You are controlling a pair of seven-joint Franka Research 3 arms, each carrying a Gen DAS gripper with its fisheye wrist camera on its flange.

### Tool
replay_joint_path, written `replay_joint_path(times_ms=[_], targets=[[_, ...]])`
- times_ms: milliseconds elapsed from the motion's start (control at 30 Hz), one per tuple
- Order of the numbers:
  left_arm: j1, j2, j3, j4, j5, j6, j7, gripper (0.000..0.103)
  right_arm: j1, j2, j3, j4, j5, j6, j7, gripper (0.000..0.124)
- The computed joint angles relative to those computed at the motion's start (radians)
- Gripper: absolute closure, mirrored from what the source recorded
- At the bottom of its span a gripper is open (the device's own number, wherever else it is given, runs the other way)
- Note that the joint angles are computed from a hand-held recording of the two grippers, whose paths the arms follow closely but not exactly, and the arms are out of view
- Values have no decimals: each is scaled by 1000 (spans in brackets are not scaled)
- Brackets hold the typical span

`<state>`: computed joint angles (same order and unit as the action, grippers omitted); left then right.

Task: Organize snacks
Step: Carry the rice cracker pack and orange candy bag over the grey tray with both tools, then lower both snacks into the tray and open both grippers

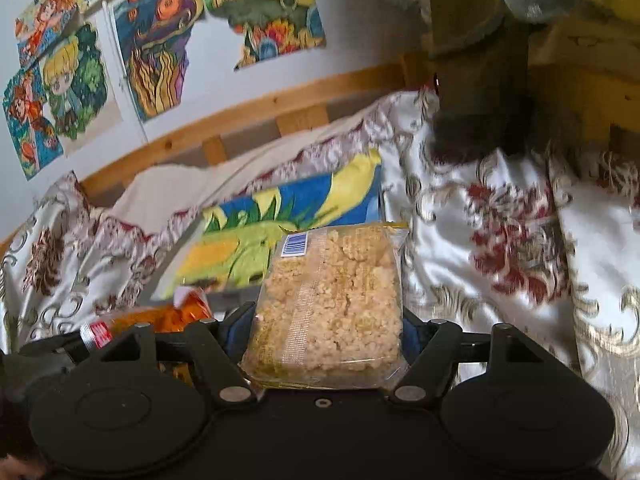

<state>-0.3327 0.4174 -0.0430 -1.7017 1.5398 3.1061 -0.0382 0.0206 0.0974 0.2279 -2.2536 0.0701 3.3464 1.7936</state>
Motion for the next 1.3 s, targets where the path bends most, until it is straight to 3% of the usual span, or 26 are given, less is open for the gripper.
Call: replay_joint_path(times_ms=[100, 267, 400, 500, 600, 667, 933, 1033, 1167, 1300], targets=[[-5, 37, 9, 84, 63, -35, -98, 52, 212, 54, -182, 55, 156, 61, -157, 52], [4, 108, 28, 196, 49, -76, -197, 52, 328, 203, -267, 218, 314, 142, -336, 52], [-7, 173, 64, 279, 35, -104, -241, 52, 309, 308, -241, 350, 345, 128, -374, 52], [-5, 231, 84, 339, -33, -100, -180, 52, 343, 392, -275, 463, 378, 91, -403, 52], [-25, 272, 119, 378, -66, -112, -104, 52, 321, 451, -249, 544, 363, 57, -405, 52], [-29, 291, 125, 388, -122, -125, -28, 52, 349, 492, -280, 591, 368, 45, -409, 52], [-10, 351, 109, 421, -348, -98, 195, 51, 425, 595, -398, 722, 369, -82, -336, 52], [14, 360, 67, 424, -461, -127, 322, 51, 446, 609, -434, 736, 344, -125, -280, 52], [37, 368, 22, 426, -589, -177, 468, 51, 436, 616, -430, 750, 297, -163, -230, 52], [23, 368, 39, 420, -662, -190, 518, 51, 433, 615, -431, 747, 249, -170, -186, 51]])
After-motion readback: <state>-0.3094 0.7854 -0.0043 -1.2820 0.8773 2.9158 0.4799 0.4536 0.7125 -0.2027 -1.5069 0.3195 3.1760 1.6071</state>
